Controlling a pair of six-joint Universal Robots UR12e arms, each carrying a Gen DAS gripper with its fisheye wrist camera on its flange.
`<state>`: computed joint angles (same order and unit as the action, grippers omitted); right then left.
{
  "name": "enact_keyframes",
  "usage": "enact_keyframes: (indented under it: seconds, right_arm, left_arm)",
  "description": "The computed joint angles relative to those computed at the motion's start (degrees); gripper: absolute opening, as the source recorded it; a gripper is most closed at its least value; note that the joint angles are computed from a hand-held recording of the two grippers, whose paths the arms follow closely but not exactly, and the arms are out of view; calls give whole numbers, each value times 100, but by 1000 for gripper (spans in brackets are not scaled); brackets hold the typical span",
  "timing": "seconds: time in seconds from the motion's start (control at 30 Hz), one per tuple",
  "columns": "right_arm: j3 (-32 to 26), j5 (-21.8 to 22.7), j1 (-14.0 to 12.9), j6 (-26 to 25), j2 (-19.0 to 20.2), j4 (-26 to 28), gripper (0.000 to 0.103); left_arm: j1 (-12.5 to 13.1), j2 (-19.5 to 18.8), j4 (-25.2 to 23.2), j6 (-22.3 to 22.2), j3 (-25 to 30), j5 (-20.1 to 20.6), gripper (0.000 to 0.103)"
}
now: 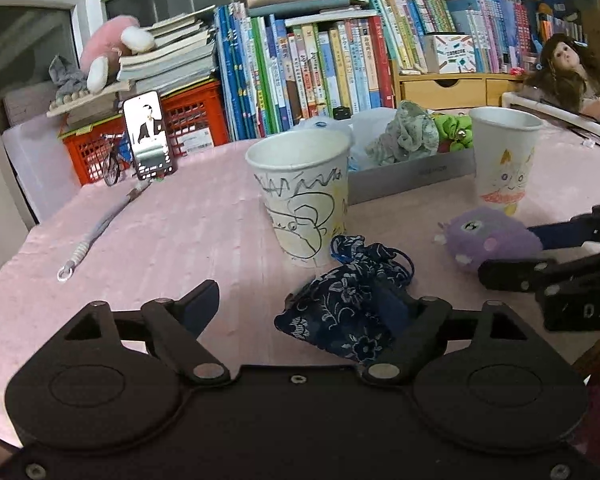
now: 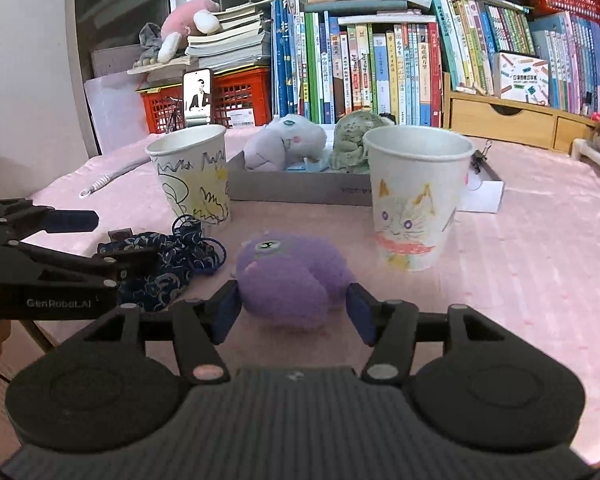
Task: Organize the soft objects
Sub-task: 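Carry the pouch with the left gripper while the right gripper carries the plush to the box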
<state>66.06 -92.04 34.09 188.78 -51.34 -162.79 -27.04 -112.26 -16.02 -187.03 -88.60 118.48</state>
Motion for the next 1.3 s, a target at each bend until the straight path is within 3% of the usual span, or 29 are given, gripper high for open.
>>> enact_keyframes:
  seconds: [0.47, 0.67, 0.97, 1.3]
  right_arm:
    - [-204, -5, 19, -123, 156, 81, 82]
    - [-275, -13, 29, -156, 202, 113, 86]
    - [-279, -44, 29, -243, 222, 102, 89]
    - [-215, -121, 3, -223, 193, 47, 89]
  left_arm:
    - [245, 221, -346, -686, -133, -436, 90]
    - [325, 393, -172, -858, -339, -917, 95]
    - [278, 396, -121, -575, -406, -1318, 97]
    - [198, 128, -96, -386, -176, -1234, 96]
